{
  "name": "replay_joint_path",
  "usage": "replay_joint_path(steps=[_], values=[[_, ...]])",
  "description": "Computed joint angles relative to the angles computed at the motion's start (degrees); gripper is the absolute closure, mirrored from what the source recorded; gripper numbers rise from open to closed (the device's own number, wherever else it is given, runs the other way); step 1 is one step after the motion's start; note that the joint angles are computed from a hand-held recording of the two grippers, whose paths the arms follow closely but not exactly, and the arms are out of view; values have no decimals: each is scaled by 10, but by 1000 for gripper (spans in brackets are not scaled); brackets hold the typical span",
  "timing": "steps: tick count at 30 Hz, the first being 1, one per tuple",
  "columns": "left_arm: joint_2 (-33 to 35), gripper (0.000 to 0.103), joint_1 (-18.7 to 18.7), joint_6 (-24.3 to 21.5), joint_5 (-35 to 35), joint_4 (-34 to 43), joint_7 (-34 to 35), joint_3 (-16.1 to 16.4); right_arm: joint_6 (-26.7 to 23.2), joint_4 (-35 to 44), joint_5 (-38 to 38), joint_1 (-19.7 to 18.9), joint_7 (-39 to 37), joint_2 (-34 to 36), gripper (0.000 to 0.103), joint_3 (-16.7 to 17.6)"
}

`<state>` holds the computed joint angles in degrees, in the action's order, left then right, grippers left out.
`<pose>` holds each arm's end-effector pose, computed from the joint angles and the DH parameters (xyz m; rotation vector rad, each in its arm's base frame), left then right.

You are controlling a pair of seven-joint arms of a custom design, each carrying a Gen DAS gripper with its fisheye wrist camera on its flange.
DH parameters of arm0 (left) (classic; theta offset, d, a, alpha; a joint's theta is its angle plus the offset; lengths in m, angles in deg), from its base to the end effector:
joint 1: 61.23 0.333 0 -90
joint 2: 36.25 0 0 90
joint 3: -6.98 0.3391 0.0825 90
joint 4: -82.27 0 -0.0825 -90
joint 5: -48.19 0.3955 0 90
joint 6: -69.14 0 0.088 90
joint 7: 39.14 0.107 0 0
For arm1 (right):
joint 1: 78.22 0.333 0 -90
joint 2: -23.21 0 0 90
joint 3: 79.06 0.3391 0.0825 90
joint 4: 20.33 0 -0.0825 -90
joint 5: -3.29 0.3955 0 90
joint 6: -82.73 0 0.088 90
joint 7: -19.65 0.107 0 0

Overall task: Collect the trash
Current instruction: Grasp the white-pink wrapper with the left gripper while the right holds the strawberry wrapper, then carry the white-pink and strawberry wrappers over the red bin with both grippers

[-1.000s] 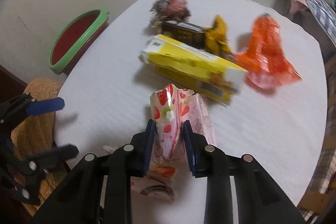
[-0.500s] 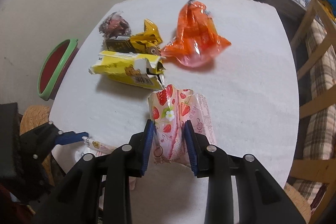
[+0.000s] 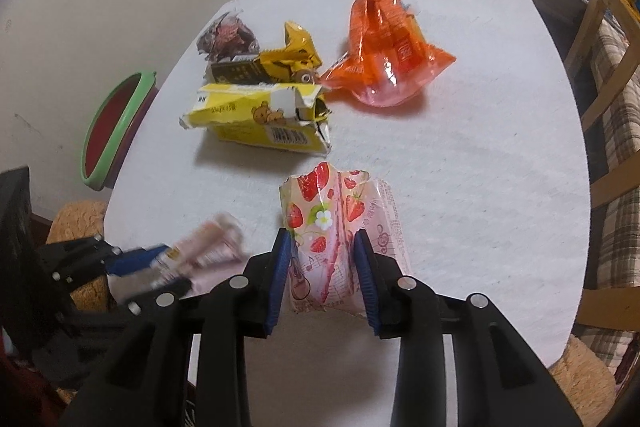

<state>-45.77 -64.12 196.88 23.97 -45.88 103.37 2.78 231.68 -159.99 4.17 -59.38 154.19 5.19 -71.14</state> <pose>0.5115 -0.0775 0.4743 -1.1461 2.8487 -0.5832 0.4284 0.2194 0.4876 -1.5684 2.1674 -0.1487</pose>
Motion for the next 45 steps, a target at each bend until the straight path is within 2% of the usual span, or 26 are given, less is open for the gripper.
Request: replay_joint_path(steps=[1,2,3,5,7,11,12,15,18,23,32,45], values=[[1,70,2,0,3,1,-9,0,0,0,1,1,0,1,69,0],[2,70,5,3,8,0,-16,1,0,0,0,0,5,1,64,2],[3,68,7,8,17,-1,-25,0,0,-1,-1,-2,12,0,50,3],[10,64,10,14,27,1,-38,-1,9,-6,-11,-9,35,-5,39,9],[15,60,13,13,26,8,-47,1,16,-11,-27,-18,57,-12,39,14],[10,37,12,29,21,1,-41,0,-12,-1,-32,-15,58,0,33,8],[9,37,9,31,21,-3,-41,-2,-13,-2,-19,-8,50,5,33,2],[14,38,5,31,33,-3,-45,-7,-14,-7,-1,-3,51,13,35,-1],[15,54,3,24,26,-1,-41,-6,-4,-16,-6,-4,66,5,42,3],[0,62,3,42,-2,-2,-34,1,3,-15,-37,-14,93,-13,43,18],[-16,62,16,99,-30,29,-99,17,1,42,-85,-14,109,7,42,28],[0,62,46,144,-23,73,-149,34,-10,147,-140,5,110,74,41,32]])
